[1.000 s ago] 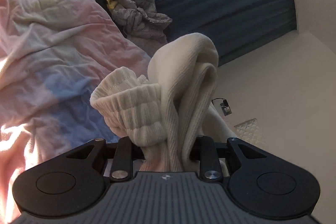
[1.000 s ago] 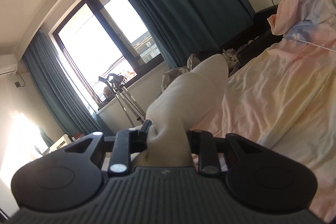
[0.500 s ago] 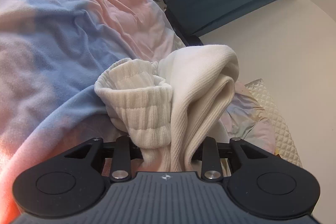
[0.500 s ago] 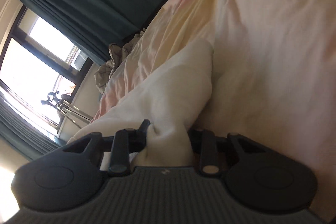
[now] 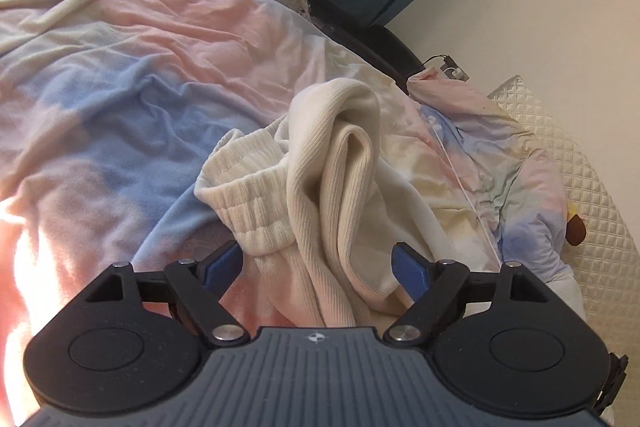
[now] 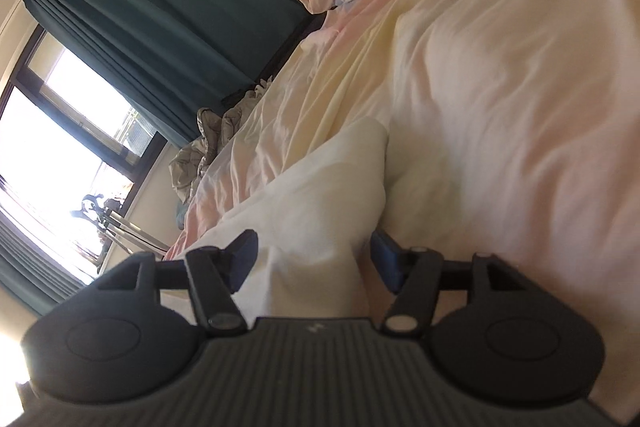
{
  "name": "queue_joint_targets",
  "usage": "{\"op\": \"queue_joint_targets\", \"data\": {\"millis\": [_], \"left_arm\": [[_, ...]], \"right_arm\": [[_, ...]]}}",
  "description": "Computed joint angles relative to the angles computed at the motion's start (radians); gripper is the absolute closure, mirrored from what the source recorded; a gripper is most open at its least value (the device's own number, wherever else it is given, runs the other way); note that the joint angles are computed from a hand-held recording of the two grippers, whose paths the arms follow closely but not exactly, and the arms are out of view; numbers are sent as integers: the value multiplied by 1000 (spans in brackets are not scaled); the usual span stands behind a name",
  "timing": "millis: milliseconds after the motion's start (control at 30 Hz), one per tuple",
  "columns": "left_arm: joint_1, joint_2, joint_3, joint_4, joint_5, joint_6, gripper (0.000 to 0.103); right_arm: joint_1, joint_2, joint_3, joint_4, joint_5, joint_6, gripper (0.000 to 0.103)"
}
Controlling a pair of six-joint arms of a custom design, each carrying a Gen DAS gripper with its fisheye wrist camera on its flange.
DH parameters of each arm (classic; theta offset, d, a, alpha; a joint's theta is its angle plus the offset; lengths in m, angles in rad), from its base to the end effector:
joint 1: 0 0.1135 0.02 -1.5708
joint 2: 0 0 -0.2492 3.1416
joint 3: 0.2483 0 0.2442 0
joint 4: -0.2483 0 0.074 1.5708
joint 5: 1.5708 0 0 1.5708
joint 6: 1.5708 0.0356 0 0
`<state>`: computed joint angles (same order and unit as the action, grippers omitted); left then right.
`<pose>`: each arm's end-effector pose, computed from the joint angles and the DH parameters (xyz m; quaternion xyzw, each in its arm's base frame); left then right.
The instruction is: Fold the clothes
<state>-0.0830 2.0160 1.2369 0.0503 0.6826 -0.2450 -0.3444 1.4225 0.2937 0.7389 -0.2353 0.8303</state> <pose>0.4104 -0.0567 0.1471 0.0668 0.8683 -0.3643 0.3301 0.2279 -0.0729 0.1304 0.4028 0.7229 0.2276 0.5132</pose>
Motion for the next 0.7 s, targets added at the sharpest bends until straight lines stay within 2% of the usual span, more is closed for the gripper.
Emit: {"op": "queue_joint_targets", "data": {"millis": [100,233,367,467,567,700], "left_arm": [[39,-118,-72,6,2,75,11],[116,-285,-137,-36,35,156,11],[223,-441,-161,-112,71,245,10],[332,-526,-139,-188,126,324,8],[446,-572,-93,-257,178,372,6],[593,-598,-39,-286,227,426,3]], "right_arm": [[18,-192,-3,-191,52,-65,38],[146,-455,29,-455,200,-193,37],[342,-580,98,-587,338,-230,38],[507,-567,195,-630,437,-247,38],[666,-486,314,-656,524,-291,38],[811,-364,445,-638,573,-299,38]]}}
